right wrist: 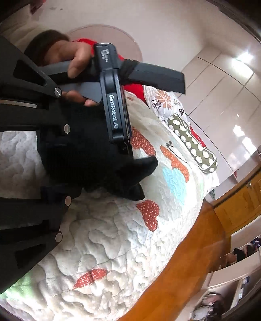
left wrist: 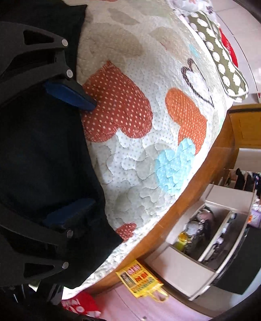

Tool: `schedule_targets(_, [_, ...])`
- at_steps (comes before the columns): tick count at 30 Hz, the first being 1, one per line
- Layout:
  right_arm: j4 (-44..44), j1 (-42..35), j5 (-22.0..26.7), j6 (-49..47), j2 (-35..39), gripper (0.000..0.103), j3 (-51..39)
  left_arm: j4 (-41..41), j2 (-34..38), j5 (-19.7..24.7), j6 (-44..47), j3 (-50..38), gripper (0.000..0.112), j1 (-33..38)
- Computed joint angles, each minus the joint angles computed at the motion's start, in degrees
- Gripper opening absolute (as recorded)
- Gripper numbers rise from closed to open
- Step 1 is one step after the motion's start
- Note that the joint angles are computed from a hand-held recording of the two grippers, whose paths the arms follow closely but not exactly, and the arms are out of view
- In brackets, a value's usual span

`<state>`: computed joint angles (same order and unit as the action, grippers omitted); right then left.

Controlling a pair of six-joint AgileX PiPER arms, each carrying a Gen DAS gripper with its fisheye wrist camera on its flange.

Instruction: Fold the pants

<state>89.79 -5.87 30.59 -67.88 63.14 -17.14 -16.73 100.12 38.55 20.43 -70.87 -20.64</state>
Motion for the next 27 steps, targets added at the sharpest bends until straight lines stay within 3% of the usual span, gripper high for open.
schedule_targets(3, [-13.81, 7.01, -4.97, 15.4, -5.42, 0.021, -4.91, -6.12, -4.7, 2.9, 4.41, 1.75, 0.089, 4.96])
schedule_targets(6, [-30.41, 18.41, -11.08, 32.59, -7.57, 0.021, -11.04, -7.09, -10.91, 4.57, 5.87, 3.87, 0.089, 11.2])
schedule_targets(10, [-53.33, 33.88, -16.6, 53.02, -0.16, 0.021, -21.67, -13.45, -17.56, 13.28, 13.17, 5.37, 0.09, 27.6])
schedule_targets(14, [-74.61, 44.83, -19.6, 73.34, 12.19, 0.024, -30.18, -18.5, -21.47, 17.89, 20.31, 9.48, 0.09, 44.25])
schedule_targets(16, [-75.92, 48.73, -20.1, 74.69, 21.85, 0.028, -35.69, -19.97, -20.54, 19.14, 22.02, 10.71, 0.09, 50.58])
schedule_targets(17, [-73.13, 49.44, -19.26, 72.28, 25.15, 0.034, -37.75, -20.15, -19.73, 19.15, 22.36, 11.22, 0.09, 52.29])
schedule_targets(20, [-56.6, 50.14, -12.44, 59.52, 32.49, 0.042, -42.43, -20.51, -16.89, 20.15, 23.21, 12.64, 0.09, 56.08])
schedule_targets(21, [-50.87, 49.98, -12.89, 54.38, 30.78, 0.042, -40.61, -21.08, -16.74, 20.42, 23.65, 13.15, 0.09, 56.46])
schedule_targets(23, [-45.04, 48.29, -12.63, 48.14, 24.58, 0.056, -36.28, -23.04, -17.06, 21.0, 25.22, 14.88, 0.09, 56.92])
schedule_targets(25, [-48.38, 45.8, -14.09, 50.68, 18.0, 0.063, -32.49, -24.12, -17.74, 20.84, 25.86, 16.47, 0.09, 55.15])
schedule_targets(27, [-59.22, 43.88, -15.12, 59.62, 15.78, 0.063, -32.13, -25.36, -18.65, 20.67, 27.23, 18.35, 0.09, 53.56])
